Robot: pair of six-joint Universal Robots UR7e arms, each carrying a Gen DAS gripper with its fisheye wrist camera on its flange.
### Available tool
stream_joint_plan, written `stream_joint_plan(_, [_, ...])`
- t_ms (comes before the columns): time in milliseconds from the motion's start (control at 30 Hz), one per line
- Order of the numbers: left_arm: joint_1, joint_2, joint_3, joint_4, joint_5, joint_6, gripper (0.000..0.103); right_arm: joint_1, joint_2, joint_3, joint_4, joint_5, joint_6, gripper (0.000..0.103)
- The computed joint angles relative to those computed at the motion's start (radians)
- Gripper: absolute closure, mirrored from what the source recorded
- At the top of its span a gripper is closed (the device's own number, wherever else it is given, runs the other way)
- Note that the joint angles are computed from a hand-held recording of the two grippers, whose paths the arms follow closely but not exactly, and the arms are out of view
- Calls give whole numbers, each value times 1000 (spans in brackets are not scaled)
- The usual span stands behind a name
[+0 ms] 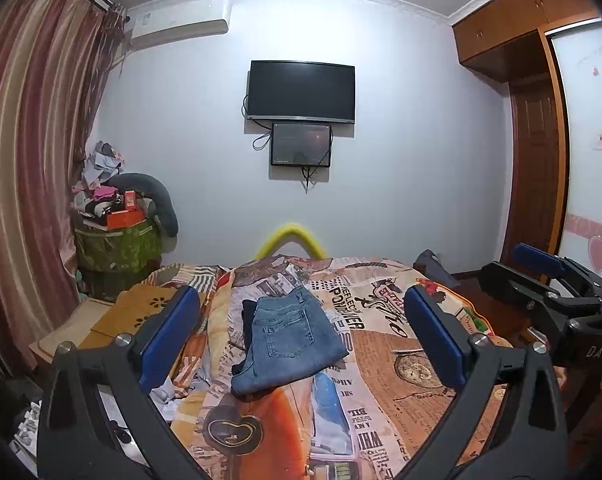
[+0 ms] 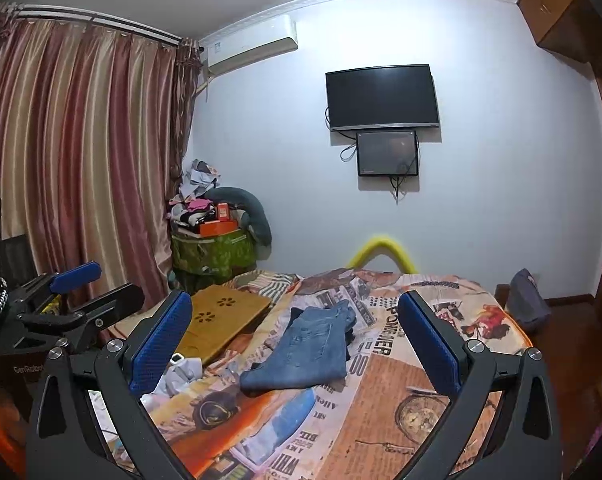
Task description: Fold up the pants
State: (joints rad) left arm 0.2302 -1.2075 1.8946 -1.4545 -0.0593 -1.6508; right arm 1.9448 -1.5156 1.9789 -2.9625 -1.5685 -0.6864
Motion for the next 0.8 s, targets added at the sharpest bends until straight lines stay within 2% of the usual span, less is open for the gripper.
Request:
stream_joint_plan(333, [2,-5,20,-77,0,60,0,-2,-8,-2,17,-1,9,1])
stream_joint_plan(433, [3,-7,56,-239,0,179,0,-1,-10,2,13,-3,11,1])
stream_joint_plan(600, [5,-5,65,-281,0,208,0,1,-10,1,15,-7,12,1])
stream_joint_plan(667, [5,-2,85,-392,-3,291,0,1,-11,0,19,-9,13,1])
stream_joint_plan(800, [9,9,104,-511,-6,378,0,2,-10,-2,20,-11,15,1])
